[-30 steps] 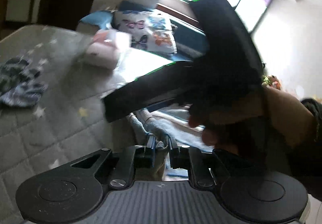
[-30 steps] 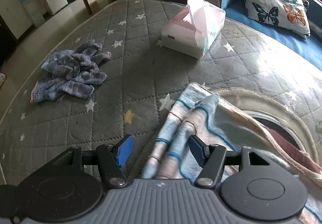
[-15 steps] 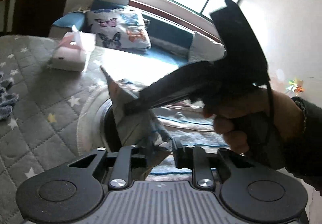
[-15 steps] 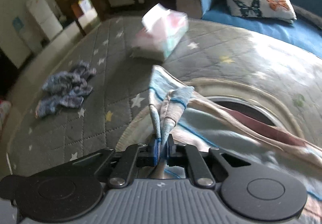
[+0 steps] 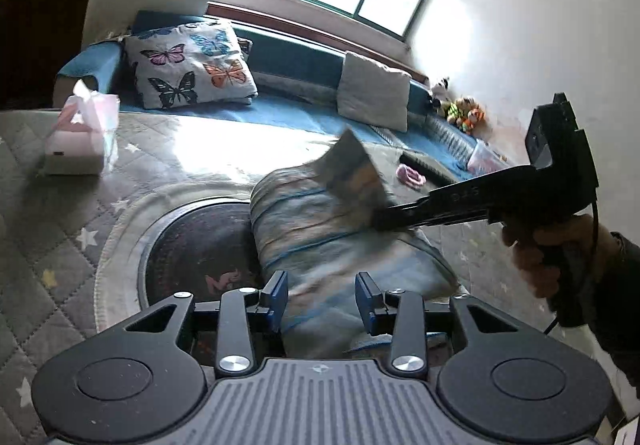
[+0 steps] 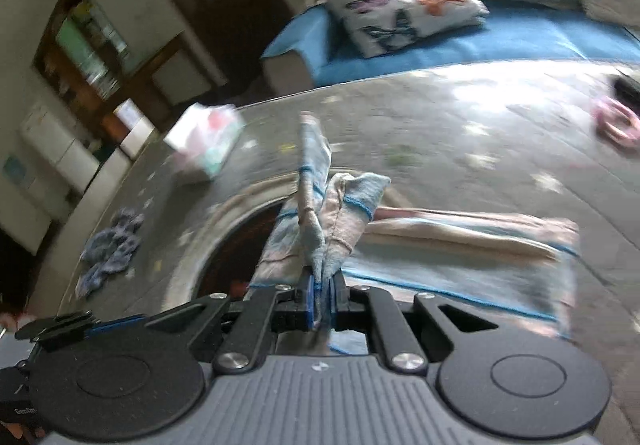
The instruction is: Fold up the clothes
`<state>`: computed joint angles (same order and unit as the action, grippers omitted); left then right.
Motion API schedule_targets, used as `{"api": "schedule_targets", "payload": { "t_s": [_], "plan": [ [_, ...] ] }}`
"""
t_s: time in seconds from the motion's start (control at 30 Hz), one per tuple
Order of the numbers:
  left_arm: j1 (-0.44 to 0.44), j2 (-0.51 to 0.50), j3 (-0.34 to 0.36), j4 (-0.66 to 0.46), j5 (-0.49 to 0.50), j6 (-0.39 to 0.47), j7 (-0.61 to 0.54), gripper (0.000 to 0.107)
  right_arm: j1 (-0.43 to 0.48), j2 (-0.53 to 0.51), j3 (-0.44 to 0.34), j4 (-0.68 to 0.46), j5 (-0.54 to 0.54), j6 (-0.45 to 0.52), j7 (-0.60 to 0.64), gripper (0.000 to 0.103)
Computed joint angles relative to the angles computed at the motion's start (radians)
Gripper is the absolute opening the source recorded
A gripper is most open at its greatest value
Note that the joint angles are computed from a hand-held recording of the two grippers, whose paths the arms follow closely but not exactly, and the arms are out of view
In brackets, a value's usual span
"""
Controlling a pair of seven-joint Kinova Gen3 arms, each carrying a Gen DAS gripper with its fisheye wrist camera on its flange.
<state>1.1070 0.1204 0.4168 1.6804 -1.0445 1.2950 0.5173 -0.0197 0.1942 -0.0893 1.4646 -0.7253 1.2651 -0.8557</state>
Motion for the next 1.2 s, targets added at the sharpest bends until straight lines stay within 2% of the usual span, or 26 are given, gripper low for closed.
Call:
{"api": "schedule_targets", "payload": {
  "t_s": [0.27,0.5,0.7,0.8,0.87,1.0,1.07,1.2],
  "plan": [
    [-0.035,0.047,-0.041,-0.070,0.075,-0.018,-0.135,0.040,0.085,0.063,0.029,0.019,0.002,0.013,0.020,0.006],
    [-0.041,0.073,-0.081,-0.107,0.101,-0.032,-0.220,0.040,0.183,0.055,0.036,0.032,-0.114,0.046,0.104,0.006],
    [-0.063,0.096,-0.113,-0.128,0.143,-0.071,-0.273,0.040,0.196,0.099,0.049,0.029,-0.077,0.029,0.063,0.006],
    [-0.071,0.110,-0.127,-0.144,0.160,-0.085,-0.306,0.040,0.234,0.096,0.041,0.045,-0.123,0.041,0.095,0.006],
    [-0.074,0.119,-0.137,-0.152,0.164,-0.099,-0.324,0.040,0.240,0.078,0.042,0.066,-0.127,0.022,0.108,0.006],
    [-0.083,0.140,-0.158,-0.164,0.177,-0.128,-0.366,0.040,0.209,0.073,0.053,0.093,-0.068,-0.038,0.092,0.007],
    [-0.083,0.151,-0.166,-0.175,0.185,-0.138,-0.388,0.040,0.220,0.071,0.055,0.100,-0.070,-0.038,0.097,0.012],
    [-0.079,0.169,-0.181,-0.192,0.187,-0.171,-0.436,0.040,0.212,-0.008,0.071,0.137,-0.061,-0.113,0.156,0.016]
  ]
}}
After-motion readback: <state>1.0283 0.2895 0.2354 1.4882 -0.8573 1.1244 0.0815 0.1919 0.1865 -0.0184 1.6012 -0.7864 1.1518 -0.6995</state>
